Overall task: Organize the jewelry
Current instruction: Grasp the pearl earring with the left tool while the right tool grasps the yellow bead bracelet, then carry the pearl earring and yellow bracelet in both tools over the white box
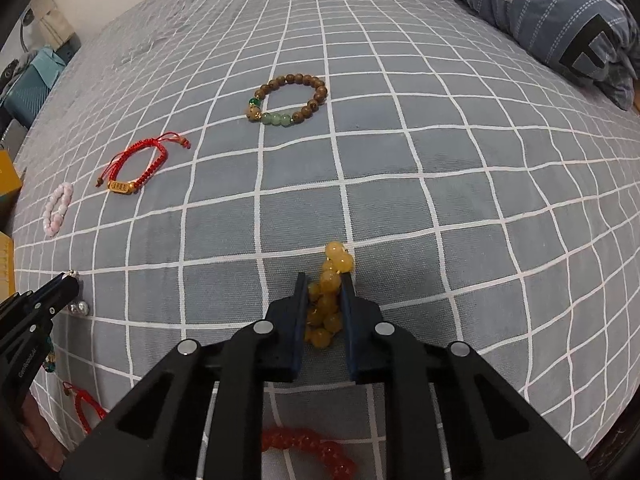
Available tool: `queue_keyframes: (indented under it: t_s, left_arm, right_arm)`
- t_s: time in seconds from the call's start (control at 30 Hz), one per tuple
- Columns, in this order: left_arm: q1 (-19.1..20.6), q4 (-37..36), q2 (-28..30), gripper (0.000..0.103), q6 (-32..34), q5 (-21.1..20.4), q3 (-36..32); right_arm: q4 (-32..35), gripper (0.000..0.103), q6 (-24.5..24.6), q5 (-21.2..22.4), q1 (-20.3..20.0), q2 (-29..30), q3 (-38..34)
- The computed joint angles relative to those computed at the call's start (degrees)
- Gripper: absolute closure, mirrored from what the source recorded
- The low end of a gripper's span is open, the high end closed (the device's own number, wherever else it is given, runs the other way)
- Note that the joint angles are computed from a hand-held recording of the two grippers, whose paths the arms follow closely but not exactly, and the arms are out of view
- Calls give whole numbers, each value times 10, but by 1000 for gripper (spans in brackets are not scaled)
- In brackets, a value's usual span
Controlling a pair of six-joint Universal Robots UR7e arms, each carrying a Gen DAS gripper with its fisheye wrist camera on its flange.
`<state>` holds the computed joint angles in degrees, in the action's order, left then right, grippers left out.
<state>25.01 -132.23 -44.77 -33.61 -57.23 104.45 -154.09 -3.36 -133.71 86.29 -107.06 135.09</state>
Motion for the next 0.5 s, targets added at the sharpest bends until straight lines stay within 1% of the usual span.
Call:
queue_keyframes:
  t_s: [0.1, 0.17, 0.23, 0.33, 0.43, 0.5]
  left_arm:
    - [-2, -7, -2, 92, 1, 1, 3]
    - [-3, -10, -3, 92, 3, 3, 4]
    - [-3, -12, -4, 92, 3, 4, 4]
    - [-4, -16, -5, 92, 3, 4, 5]
    - [-6, -22, -8, 92, 4, 6, 8]
    - [-8, -31, -9, 92, 8, 6, 11]
  right_arm:
    - [-10, 88, -5, 1, 2, -6, 4]
    - [-19, 88, -14, 10, 2, -12, 8]
    - [-26, 88, -28, 36, 0, -25, 13]
    - [-57, 88, -44, 27, 14, -24, 21]
    - [-78, 88, -57, 27, 22, -31, 30]
    - [-97, 88, -63, 20, 32, -23, 33]
